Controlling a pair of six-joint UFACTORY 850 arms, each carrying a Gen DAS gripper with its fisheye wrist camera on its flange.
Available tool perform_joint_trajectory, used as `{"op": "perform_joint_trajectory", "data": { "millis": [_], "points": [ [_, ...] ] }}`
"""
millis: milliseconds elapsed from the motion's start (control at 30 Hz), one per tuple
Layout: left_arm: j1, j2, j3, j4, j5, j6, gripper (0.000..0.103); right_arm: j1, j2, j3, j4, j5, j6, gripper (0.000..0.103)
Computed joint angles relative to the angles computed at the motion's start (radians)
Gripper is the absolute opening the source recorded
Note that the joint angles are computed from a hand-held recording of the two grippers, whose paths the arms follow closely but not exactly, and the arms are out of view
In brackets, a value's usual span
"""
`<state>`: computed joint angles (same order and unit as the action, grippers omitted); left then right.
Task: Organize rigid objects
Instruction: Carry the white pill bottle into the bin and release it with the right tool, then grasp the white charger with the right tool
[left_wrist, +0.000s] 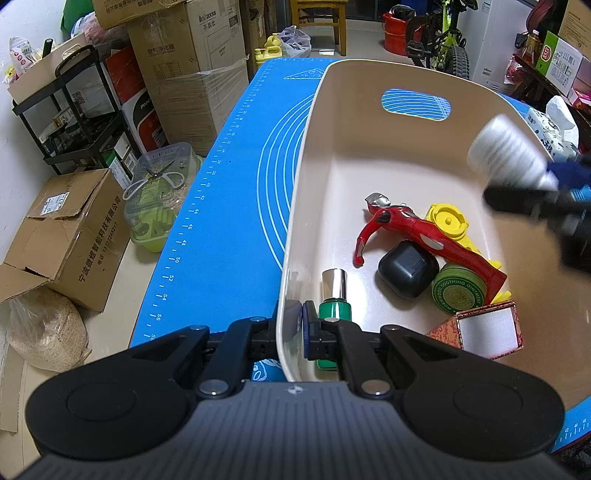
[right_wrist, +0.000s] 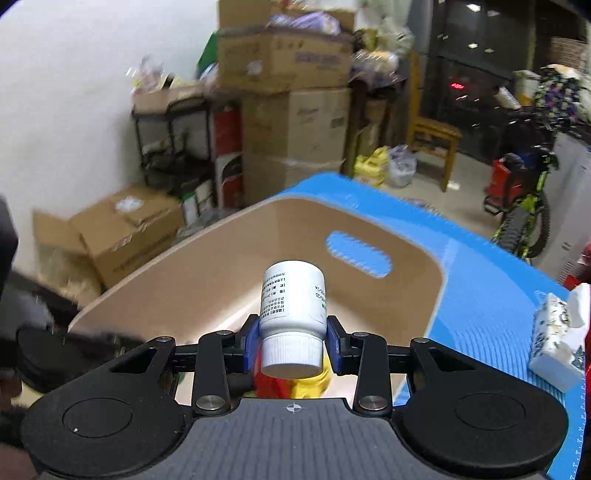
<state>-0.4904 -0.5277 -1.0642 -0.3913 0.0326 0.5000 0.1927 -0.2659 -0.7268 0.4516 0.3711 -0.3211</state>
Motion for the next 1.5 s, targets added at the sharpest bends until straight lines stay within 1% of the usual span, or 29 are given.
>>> {"op": "perform_joint_trajectory", "data": {
  "millis": [133,233,367,400,467,533,567,667,733,867,1000,1067,1133,1267,1400,1500],
  "points": [
    [0.0,0.0,-0.001,-0.005,0.0,0.005,0.01,0.017,-0.029,-0.018,0.07,-0.029,-0.109,0.044],
    [0.0,0.0,0.0,-0.027,0.0,0.027,0.01,0.013,-0.047,-0.034,0.068,-0.07,-0.11,0.044],
    [0.0,0.0,0.0,-0.013,0.001,0.013,0.01,0.007,-0.063,-0.045,0.095,-0.111,-0.134,0.044],
    [0.0,0.0,0.0,-0.012,0.001,0.013,0.01,0.006,-0.064,-0.044,0.098,-0.11,-0.137,0.045],
    [0.0,0.0,-0.001,-0.014,0.0,0.015,0.01,0.007,-0.059,-0.039,0.056,-0.108,-0.105,0.052],
    [0.002,0.002,-0.001,-0.029,-0.003,0.031,0.01,0.006,-0.049,-0.032,0.044,-0.098,-0.093,0.055],
    [0.002,0.002,-0.001,-0.05,-0.003,0.051,0.01,0.002,-0.043,-0.027,0.033,-0.091,-0.079,0.059],
    [0.002,0.002,-0.002,-0.05,-0.004,0.051,0.01,-0.028,-0.011,-0.003,-0.071,-0.078,0.054,0.063],
    [0.002,0.002,-0.002,-0.051,-0.004,0.052,0.01,-0.046,0.011,0.013,-0.09,-0.062,0.101,0.064],
    [0.002,0.001,-0.002,-0.063,-0.003,0.064,0.01,-0.088,0.075,0.061,-0.063,0.002,0.114,0.069],
    [0.002,0.001,-0.002,-0.077,-0.003,0.078,0.01,-0.139,0.122,0.1,-0.026,0.06,0.13,0.071],
    [0.003,0.001,-0.002,-0.077,-0.004,0.079,0.01,-0.167,0.132,0.117,0.021,0.091,0.113,0.072],
    [0.002,0.001,-0.002,-0.063,-0.003,0.064,0.01,-0.191,0.125,0.125,0.079,0.116,0.087,0.072],
    [0.001,0.001,-0.001,-0.063,-0.003,0.064,0.01,-0.246,0.084,0.131,0.098,0.147,0.12,0.072],
    [0.002,0.001,-0.002,-0.081,-0.003,0.084,0.01,-0.3,0.016,0.11,0.045,0.134,0.2,0.072],
    [0.002,0.001,-0.002,-0.079,-0.003,0.081,0.01,-0.32,-0.05,0.077,-0.007,0.124,0.27,0.072]
  ]
}}
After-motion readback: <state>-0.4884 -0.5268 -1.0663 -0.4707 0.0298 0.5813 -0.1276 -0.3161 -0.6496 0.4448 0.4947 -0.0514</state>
